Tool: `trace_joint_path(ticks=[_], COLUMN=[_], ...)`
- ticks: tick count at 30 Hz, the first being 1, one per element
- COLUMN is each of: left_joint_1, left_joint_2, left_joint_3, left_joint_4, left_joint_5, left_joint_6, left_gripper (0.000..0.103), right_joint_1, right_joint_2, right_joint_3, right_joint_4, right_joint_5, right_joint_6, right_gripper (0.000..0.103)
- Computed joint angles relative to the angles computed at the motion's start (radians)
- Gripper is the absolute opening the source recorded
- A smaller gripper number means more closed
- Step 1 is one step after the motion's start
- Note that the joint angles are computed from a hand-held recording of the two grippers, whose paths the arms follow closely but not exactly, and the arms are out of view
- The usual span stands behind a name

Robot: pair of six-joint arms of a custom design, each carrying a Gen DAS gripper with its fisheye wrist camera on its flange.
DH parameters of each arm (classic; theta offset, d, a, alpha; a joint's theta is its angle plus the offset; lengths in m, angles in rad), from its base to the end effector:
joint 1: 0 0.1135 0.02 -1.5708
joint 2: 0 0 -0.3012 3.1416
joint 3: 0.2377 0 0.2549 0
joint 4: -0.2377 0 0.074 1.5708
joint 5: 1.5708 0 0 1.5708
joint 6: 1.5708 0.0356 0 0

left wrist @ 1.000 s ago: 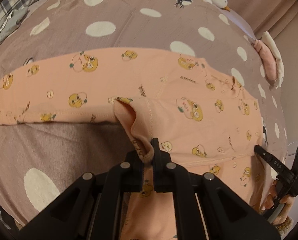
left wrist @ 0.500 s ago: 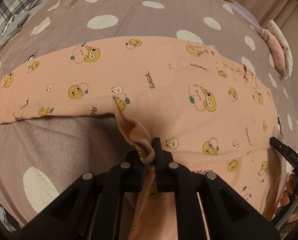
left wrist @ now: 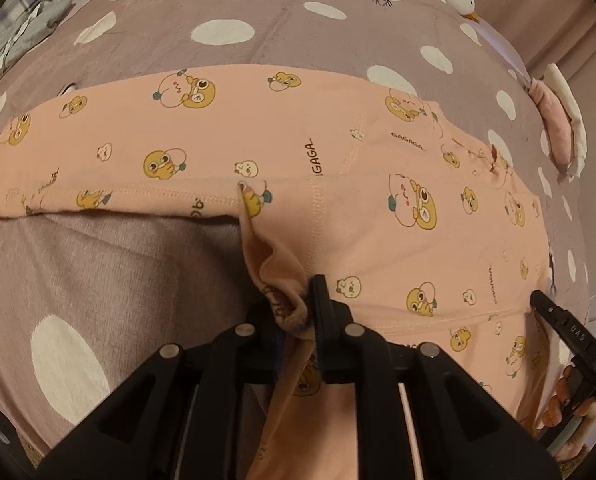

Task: Fold small clothes
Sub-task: 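Release the cuff and move the left gripper to the other sleeve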

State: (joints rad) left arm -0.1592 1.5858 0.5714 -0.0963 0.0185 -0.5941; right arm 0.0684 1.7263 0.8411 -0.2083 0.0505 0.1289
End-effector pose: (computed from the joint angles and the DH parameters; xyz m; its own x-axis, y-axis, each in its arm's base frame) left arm 0.2517 -0.0411 0.1378 -0.8264 -0.4341 -0.3587 -0.3571 0.8965 -0.2623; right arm 0.3197 0.0201 0.1600 -0.8846 0.0681 -0.4613 0.0692 0.9975 0.0146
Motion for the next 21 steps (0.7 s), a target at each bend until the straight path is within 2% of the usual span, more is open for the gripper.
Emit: trace_joint_path(ticks=[7, 9, 10, 12, 14, 15, 17, 19, 21], left_joint_1=[0.036, 0.074, 0.098, 0.147, 0.191, 0.226, 0.295, 0.352, 0.432], left_joint_2=[-0.131, -0.2, -0.245, -0.327, -0.381, -0.414, -0.462, -0.486, -0.503], left_joint_3=[-0.025, -0.038, -0.046, -0.058, -0.06, -0.062, -0.064, -0.072, -0.084], left_joint_4=[-0.081, -0.112, -0.132, -0.159, -0.185, -0.207, -0.246, -0.249, -0.255], left_joint_5=[0.008, 0.009, 0.007, 0.006, 0.005, 0.004, -0.001, 0.006, 0.031], left_joint_6=[0.018, 0.026, 0.031, 0.041, 0.049, 0.057, 0.069, 0.085, 0.111], left_gripper=[0.033, 0.044, 0.053, 0.063, 0.078, 0.083, 0.094, 0.095, 0.095], right_joint_1=[0.01, 0.017, 0.022, 0.031, 0.046, 0.057, 0.085, 0.122, 0.167], right_joint_2=[-0.028, -0.072, -0.094, -0.138, -0.193, -0.225, -0.278, -0.313, -0.357], right_joint_3=[-0.004, -0.025, -0.033, -0.047, -0.06, -0.068, -0.073, -0.083, -0.103], right_joint_4=[-0.01, 0.001, 0.005, 0.007, 0.008, 0.01, 0.004, 0.016, 0.037], right_joint_5=[0.028, 0.026, 0.023, 0.019, 0.013, 0.01, 0.012, 0.03, 0.054], right_joint_6=[0.02, 0.019, 0.023, 0.037, 0.055, 0.062, 0.071, 0.081, 0.086], right_gripper=[0.031, 0.031, 0.032, 0.041, 0.057, 0.059, 0.071, 0.085, 0.092])
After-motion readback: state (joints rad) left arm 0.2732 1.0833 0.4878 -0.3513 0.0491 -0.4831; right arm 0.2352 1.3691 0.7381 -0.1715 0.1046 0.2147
